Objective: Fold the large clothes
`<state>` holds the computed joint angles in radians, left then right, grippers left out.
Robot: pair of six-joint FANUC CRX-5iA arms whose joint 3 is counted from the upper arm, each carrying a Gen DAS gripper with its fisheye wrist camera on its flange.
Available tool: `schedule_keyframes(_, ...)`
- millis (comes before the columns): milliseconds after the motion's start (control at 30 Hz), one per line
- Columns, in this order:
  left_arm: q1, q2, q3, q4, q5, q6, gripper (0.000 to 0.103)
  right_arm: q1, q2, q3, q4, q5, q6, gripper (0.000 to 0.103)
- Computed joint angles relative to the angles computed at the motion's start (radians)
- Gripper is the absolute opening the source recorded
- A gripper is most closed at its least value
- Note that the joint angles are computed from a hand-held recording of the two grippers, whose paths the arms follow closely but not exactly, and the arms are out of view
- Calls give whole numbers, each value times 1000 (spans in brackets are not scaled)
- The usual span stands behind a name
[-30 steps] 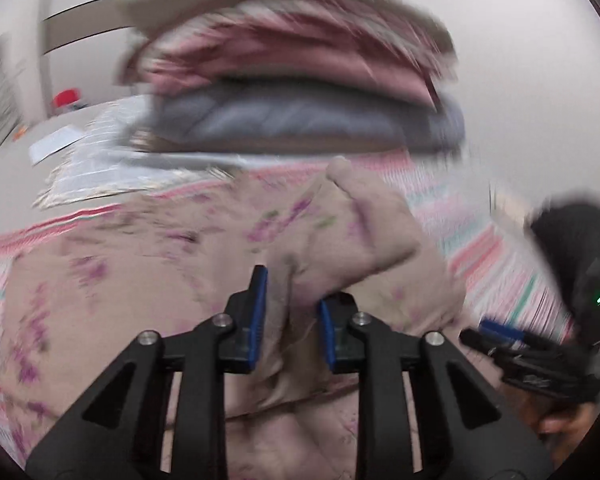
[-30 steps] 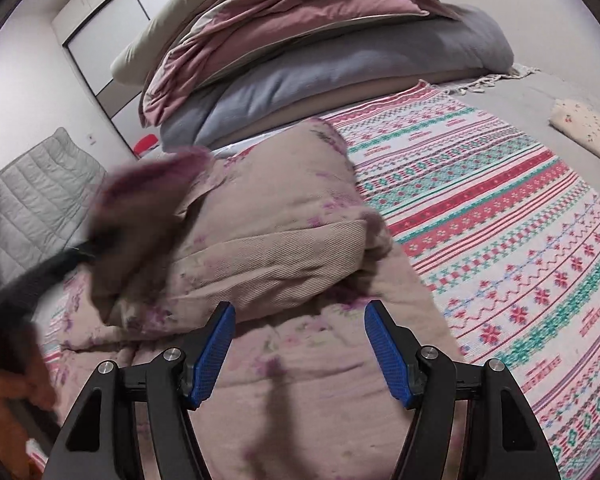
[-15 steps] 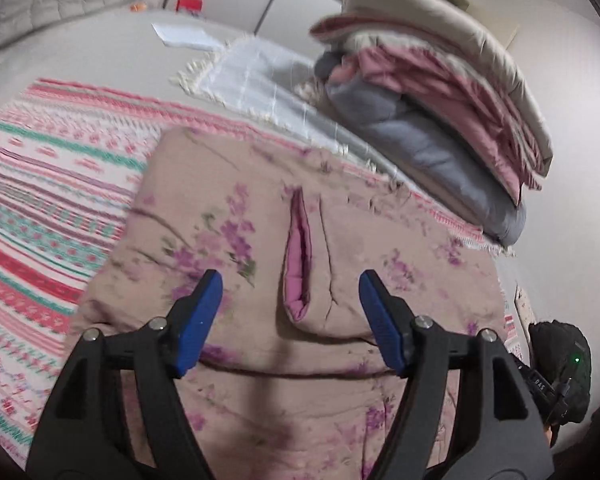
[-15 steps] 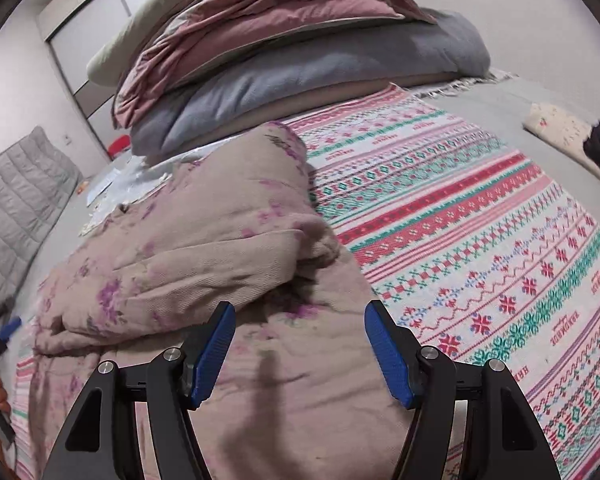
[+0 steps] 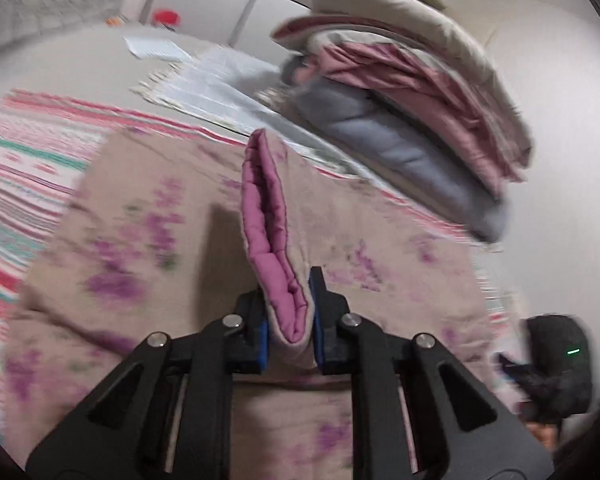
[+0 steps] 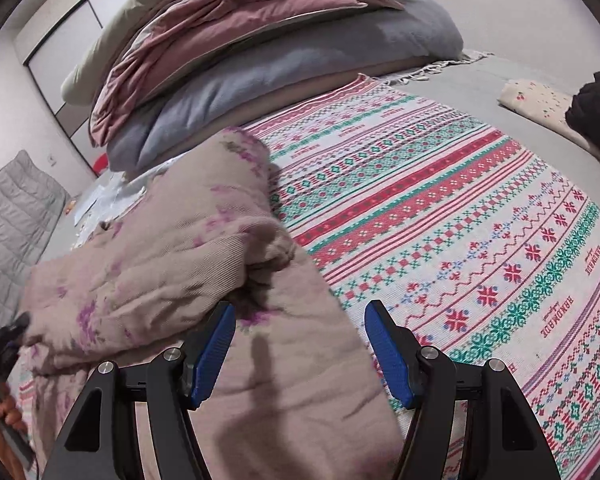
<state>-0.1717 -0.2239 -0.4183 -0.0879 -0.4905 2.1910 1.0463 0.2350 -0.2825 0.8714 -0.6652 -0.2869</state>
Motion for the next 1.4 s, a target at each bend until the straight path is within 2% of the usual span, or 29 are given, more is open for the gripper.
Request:
schedule_keyframes(33, -27, 36, 65, -90, -93, 79, 22, 2, 5, 7, -9, -13, 13, 68)
schedule_keyframes(67, -37, 76, 107, -127, -168, 105, 25, 5, 13, 22, -28, -29, 37, 68)
schedule_keyframes(100, -23, 100, 117, -112, -197, 79, 25, 8, 23, 39, -51, -44, 71, 68)
schedule_keyframes(167, 29, 72, 57, 14, -141, -6, 26, 16, 60, 102, -117, -95, 192, 68)
schedule_keyframes(200, 31, 61, 54, 21, -131, -14, 27, 18, 80, 134, -142, -121, 254, 68)
schedule_keyframes(300, -39, 42, 118, -173, -175, 122, 30, 21, 172, 266, -202, -228, 478, 68)
schedule_keyframes(400, -61, 45, 137, -210, -151, 134, 33, 17, 239, 351, -200, -274, 577, 68)
schedule_keyframes(467, -69, 60, 142, -210, -129, 111, 47, 17, 255, 359, -103, -284, 553, 67)
schedule_keyframes(533, -62, 101, 147, -188, -104, 60, 52, 16, 240, 321, 22, -309, 441, 66)
schedule_keyframes(567, -64, 129, 166, -198, -132, 53, 52, 13, 231, 307, 52, -340, 387, 66)
schedule_keyframes(633, -56, 219, 219, -162, -243, -16, 56, -4, 218, 310, -25, -367, 379, 67)
schedule_keyframes(667, -44, 226, 203, -135, -231, -33, 56, -14, 211, 312, -89, -350, 408, 67)
schedule_keyframes(733, -16, 182, 133, -91, -147, -39, 57, -16, 221, 334, -193, -368, 509, 67)
schedule_keyframes(800, 0, 154, 111, -56, -146, -54, 58, 1, 215, 304, -159, -401, 512, 67)
schedule_keyframes(900, -22, 116, 135, -123, -236, 3, 65, 3, 150, 241, -173, -351, 482, 68)
schedule_keyframes(1000, -71, 67, 159, -219, -356, 92, 77, 2, 67, 191, -231, -285, 468, 69)
schedule_keyframes(1167, -112, -58, 131, -239, -468, 106, 86, 51, -67, 92, -223, -218, 428, 70)
schedule_keyframes(1300, -90, -188, 64, -140, -533, 17, 89, 108, -171, 21, -236, -188, 392, 77)
schedule_keyframes(1400, -13, -316, -33, 8, -539, -90, 90, 153, -245, -36, -244, -190, 358, 79)
